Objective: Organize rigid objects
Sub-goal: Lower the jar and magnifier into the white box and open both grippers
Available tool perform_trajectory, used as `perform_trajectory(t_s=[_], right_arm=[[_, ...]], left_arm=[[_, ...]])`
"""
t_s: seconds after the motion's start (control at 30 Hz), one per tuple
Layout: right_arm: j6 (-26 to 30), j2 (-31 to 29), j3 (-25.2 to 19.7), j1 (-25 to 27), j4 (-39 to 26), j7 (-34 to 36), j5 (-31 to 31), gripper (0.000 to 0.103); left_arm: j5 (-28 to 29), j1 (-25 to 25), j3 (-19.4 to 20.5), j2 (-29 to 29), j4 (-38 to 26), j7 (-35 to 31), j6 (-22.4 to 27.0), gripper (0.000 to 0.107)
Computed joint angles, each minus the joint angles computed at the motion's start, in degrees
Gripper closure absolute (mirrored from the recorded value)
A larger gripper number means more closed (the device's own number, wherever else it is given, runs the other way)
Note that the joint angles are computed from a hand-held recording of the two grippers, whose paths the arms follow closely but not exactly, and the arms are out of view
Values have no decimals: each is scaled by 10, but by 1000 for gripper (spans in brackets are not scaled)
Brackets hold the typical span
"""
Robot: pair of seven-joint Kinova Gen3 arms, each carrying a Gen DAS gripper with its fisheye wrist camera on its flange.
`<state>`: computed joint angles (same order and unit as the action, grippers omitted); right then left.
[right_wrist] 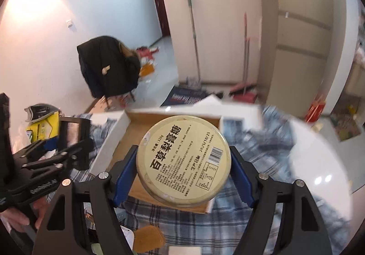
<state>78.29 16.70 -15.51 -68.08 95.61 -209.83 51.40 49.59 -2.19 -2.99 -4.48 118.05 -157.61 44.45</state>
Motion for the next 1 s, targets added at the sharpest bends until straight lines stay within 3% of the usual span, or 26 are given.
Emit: perform_trajectory(t_s=[0.13,0.23,0.33,0.47,0.57,0.7,0.8,1.0], right_arm=[[-93,7,-60,89,57,-37,13,29],[-122,19,-25,73,74,-51,17,29],[-127,26,24,36,76,-51,-3,29],[-161,28,24,53,80,-23,-11,29],[-157,33,27,58,69,21,-34,29],[-161,31,31,63,69,52,-52,29],[-151,35,31,62,62,82,-64,29],[-133,52,39,54,40,113,-80,29]], left_arm=[[21,1,12,42,12,-27,-14,35],[35,-1,26,62,22,-46,-47,35],[2,-12,64,74,25,-5,-82,35],[-90,70,26,97,21,87,-129,35],[-160,114,0,95,10,143,-114,35],[-227,64,70,100,-5,216,-78,35],[-251,70,85,95,7,245,-96,35],[-202,53,83,99,4,206,-79,34]])
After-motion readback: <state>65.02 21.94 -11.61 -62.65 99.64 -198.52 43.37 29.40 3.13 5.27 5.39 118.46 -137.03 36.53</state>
